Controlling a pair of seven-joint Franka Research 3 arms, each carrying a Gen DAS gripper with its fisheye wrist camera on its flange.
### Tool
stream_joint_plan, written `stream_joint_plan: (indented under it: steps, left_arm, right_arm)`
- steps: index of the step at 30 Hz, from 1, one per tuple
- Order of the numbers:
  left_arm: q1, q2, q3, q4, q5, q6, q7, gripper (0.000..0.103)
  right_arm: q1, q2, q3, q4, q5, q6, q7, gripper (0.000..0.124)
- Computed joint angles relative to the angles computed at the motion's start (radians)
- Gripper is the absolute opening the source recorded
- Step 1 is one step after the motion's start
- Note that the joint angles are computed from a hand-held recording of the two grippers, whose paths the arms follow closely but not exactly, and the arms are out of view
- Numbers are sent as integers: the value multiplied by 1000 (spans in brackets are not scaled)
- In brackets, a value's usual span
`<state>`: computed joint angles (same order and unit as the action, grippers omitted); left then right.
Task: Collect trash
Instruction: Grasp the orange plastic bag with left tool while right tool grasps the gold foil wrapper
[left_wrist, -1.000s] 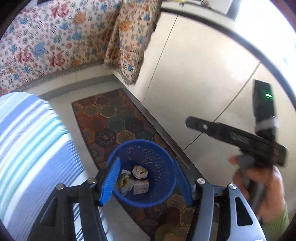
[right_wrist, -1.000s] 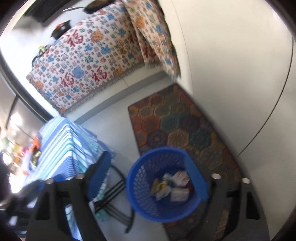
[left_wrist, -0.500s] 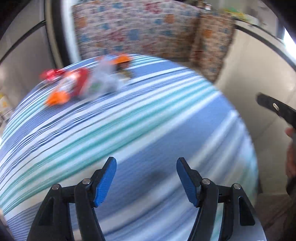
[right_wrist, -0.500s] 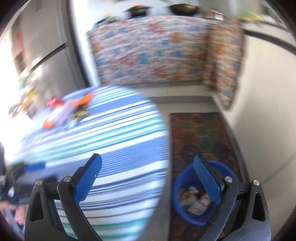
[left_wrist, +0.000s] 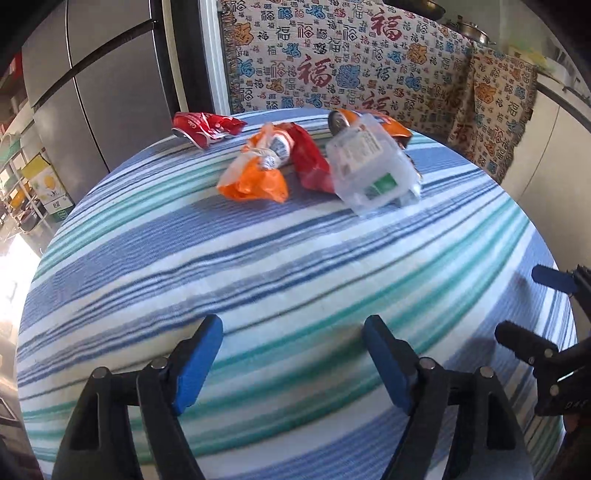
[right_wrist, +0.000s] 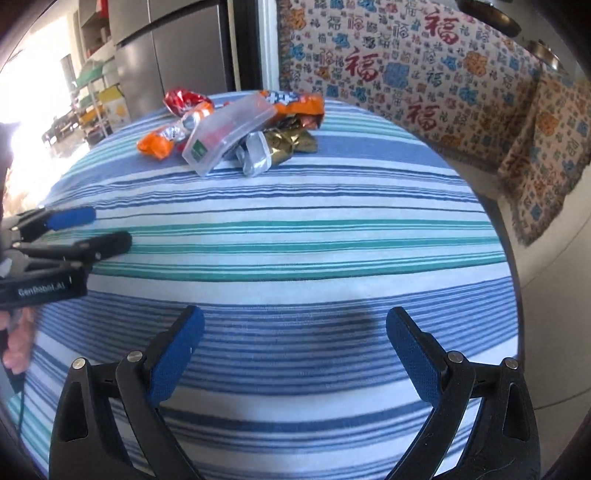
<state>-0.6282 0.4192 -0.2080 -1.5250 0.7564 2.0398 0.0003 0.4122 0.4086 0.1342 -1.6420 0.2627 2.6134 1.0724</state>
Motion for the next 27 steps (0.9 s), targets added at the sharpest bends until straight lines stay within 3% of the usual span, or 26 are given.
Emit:
stream_joint_plan:
  steps: [8, 16, 21, 24, 27]
  left_arm:
    - [50, -17, 18, -36, 6, 51, 13, 87]
    - [124, -65, 43, -95, 57, 224, -14, 87]
    - [179, -26, 38, -60, -16, 287, 92, 84]
    - [177, -30, 45, -72, -16, 320, 117, 46]
    - [155, -44, 50, -87, 3, 308, 99, 43]
  right_arm:
    - [13, 28, -5, 28, -9, -2, 25, 102]
    - [11, 33, -4, 39, -13, -9, 30, 103]
    - [10, 33, -4, 39, -14, -10, 32, 103]
    - [11, 33, -4, 41, -14, -11, 33, 103]
    - [8, 35, -2, 45, -11, -15, 31, 103]
